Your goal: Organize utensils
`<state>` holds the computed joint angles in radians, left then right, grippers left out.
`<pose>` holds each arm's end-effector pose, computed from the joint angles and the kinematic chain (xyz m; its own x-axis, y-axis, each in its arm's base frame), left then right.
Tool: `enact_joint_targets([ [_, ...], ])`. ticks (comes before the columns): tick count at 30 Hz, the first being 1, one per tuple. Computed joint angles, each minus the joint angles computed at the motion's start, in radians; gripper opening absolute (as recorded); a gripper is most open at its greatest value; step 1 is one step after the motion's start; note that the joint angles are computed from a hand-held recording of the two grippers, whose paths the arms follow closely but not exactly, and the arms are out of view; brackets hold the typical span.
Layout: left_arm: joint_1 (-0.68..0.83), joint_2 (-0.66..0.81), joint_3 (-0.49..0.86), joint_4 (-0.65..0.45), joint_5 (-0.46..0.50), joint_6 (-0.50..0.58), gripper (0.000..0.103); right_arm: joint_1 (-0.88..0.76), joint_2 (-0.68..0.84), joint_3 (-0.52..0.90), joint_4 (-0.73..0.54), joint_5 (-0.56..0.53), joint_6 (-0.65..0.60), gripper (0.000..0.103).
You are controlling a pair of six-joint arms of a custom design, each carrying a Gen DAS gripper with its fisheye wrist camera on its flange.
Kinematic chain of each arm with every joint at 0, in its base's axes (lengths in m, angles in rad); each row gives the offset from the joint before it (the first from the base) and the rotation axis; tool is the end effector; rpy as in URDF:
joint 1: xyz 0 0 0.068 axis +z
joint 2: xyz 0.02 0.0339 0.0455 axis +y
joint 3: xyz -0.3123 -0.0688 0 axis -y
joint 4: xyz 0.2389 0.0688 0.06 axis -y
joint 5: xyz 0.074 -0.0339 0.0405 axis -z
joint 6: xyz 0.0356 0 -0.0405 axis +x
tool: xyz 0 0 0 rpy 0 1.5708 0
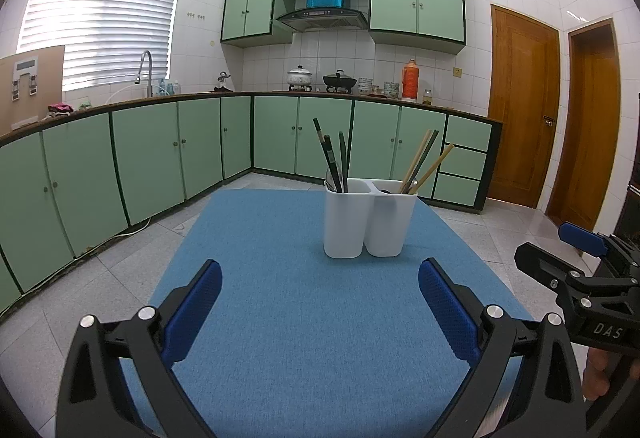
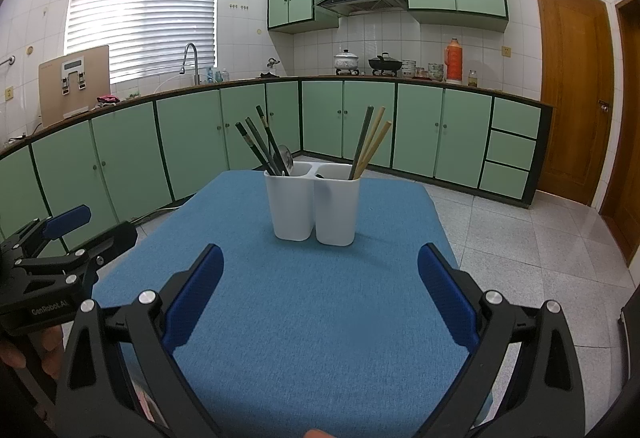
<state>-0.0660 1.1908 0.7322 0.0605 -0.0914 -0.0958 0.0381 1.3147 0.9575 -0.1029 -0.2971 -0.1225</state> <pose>0.2455 -0.0130 0.3091 -0.3833 -0.0701 -0.9210 -0.0552 0.9971 -0.0530 0.2819 0.0212 0.3403 -0.4039 -0.1323 -0.9052 -0.3505 0.9364 0.0195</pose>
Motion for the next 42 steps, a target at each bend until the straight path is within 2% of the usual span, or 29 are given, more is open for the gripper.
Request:
enact_joint_targets([
  [42,-0.013,0.0,-0.001,0.001,-0.014,0.0,0.097,0.004,0.006,-0.008,0.019,0.005,0.0,0.095],
])
